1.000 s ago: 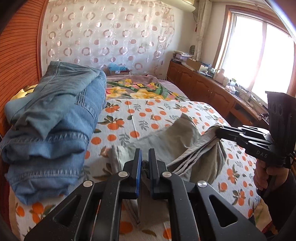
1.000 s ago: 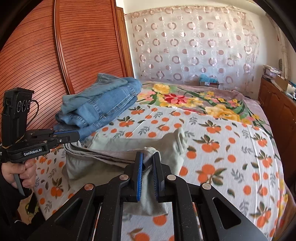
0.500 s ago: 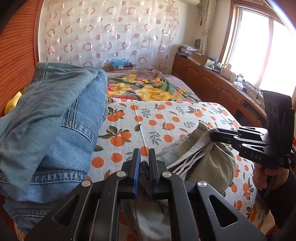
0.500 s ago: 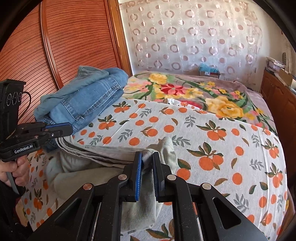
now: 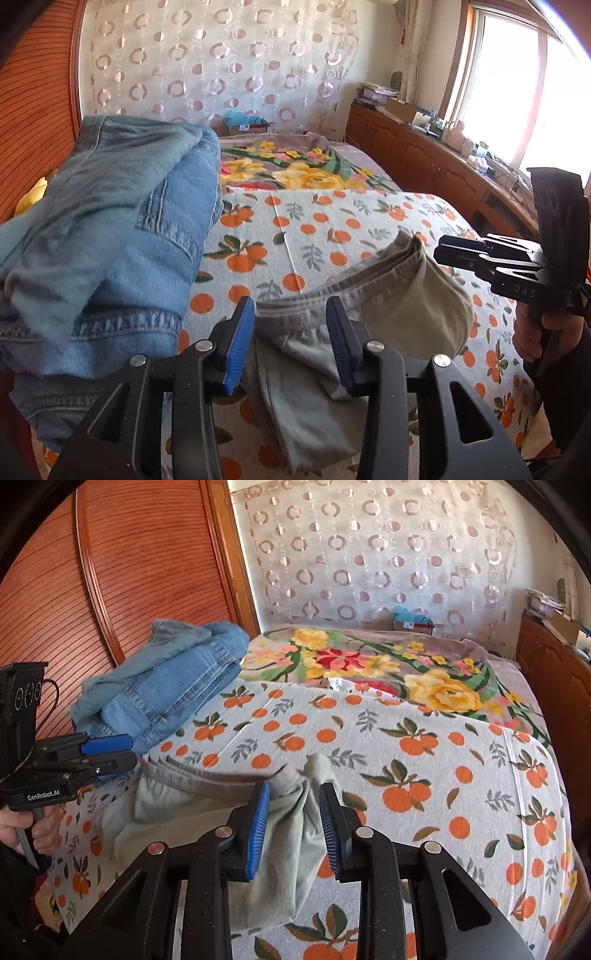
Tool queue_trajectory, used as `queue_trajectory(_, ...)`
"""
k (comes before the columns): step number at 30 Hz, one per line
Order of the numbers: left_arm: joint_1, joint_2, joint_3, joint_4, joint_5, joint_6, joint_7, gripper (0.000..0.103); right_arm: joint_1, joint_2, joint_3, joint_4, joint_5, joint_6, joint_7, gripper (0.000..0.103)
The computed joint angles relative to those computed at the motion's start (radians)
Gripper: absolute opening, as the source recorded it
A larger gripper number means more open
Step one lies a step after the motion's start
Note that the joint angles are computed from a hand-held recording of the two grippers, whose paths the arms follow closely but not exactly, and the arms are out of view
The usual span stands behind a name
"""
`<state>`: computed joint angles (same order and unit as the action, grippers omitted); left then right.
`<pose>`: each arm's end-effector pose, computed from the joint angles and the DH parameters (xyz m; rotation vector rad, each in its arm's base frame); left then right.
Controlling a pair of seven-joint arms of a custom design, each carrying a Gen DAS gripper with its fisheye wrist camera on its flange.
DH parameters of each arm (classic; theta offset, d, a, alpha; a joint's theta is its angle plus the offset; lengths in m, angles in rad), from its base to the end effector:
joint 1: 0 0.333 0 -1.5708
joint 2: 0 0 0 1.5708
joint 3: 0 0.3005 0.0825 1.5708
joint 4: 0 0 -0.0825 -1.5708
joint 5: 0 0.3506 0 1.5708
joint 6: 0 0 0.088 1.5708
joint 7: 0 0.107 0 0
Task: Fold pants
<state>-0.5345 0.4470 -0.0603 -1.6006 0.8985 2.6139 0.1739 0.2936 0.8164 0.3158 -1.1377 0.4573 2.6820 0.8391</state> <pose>0.5584 -0.3908 0.4311 -1.9014 1.6326 -0.8544 0.6827 0.3473 0.4138 -2.0978 0.8307 -0.2374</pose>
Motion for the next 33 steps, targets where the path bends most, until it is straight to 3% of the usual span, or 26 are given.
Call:
queue_trajectory(5,0.003,0.016,-0.015,-0.008,-0.046,-0.011,0.039,0.042,0.015,-0.003,-0.019,0.0,-0.025,-0.034,-0.003,0.031)
queue_trajectory(9,-0.003,0.028,-0.016,0.0,-0.072,-0.023,0.065,0.042,0.063,0.046,-0.074,0.096,-0.086,-0.056,0.072,0.031)
queue_trajectory(13,-0.012,0.019,-0.007,-0.018,-0.071,-0.021,0.058,0.042,0.102,0.069,-0.139,0.118,-0.158,0.022,0.202,0.031)
queue_trajectory(17,-0.018,0.01,-0.004,-0.032,-0.056,-0.022,0.045,0.042,0.044,0.043,-0.079,0.082,-0.138,0.002,0.194,0.031)
queue_trajectory(24,-0.026,-0.016,-0.01,-0.06,-0.014,-0.015,0.005,0.042,-0.052,-0.136,-0.003,-0.227,-0.061,0.079,0.08,0.031)
queue_trajectory(33,-0.018,-0.068,-0.041,-0.138,0.016,-0.02,-0.058,0.042,-0.121,-0.287,0.035,-0.47,0.082,0.097,-0.053,0.031)
